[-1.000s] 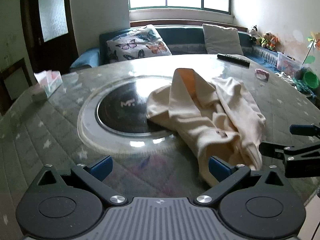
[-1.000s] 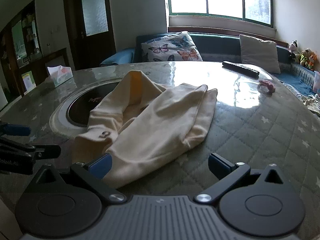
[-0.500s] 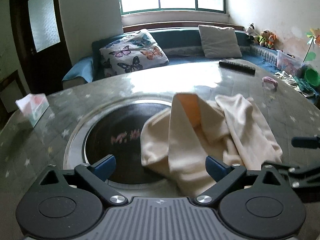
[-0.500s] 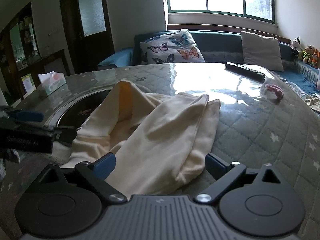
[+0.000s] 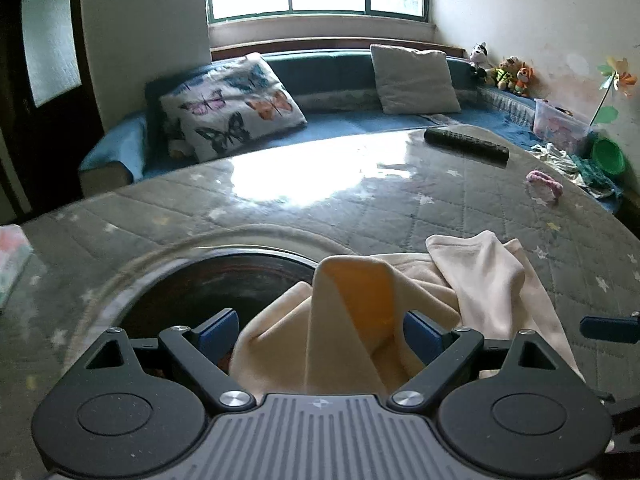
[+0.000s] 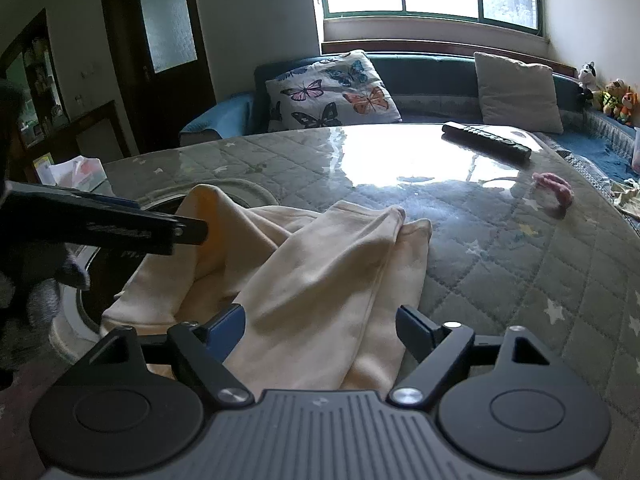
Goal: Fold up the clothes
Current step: 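Grasp the shirt edge with the left gripper while the right gripper grasps another edge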
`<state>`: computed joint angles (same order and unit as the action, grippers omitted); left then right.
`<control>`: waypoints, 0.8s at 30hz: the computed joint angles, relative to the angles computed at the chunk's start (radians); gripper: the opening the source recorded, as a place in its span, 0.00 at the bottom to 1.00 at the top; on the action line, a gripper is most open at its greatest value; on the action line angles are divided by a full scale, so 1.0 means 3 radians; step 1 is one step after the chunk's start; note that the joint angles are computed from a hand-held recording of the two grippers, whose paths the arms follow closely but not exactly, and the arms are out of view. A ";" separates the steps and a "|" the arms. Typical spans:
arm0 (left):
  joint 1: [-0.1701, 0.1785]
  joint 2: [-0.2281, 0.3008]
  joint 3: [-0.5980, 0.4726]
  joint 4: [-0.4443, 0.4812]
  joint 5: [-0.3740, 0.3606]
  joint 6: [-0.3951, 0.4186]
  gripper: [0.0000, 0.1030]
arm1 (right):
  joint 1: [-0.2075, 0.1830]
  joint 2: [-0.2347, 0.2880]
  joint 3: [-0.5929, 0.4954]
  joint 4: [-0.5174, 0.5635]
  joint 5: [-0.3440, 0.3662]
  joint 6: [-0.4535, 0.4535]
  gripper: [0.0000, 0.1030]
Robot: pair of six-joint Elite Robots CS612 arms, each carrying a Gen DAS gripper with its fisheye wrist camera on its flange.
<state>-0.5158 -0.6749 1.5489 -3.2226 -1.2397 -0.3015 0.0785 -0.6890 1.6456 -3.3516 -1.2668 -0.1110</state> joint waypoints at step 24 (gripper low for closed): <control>-0.0061 -0.0317 0.0759 -0.0565 0.0503 -0.0561 0.06 | 0.0140 0.0246 -0.0601 0.0675 0.0090 -0.0152 0.30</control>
<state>-0.5343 -0.7700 1.7765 -3.3920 -1.0889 -0.4697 0.1205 -0.6151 1.4652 -3.1492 -1.2398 -0.1567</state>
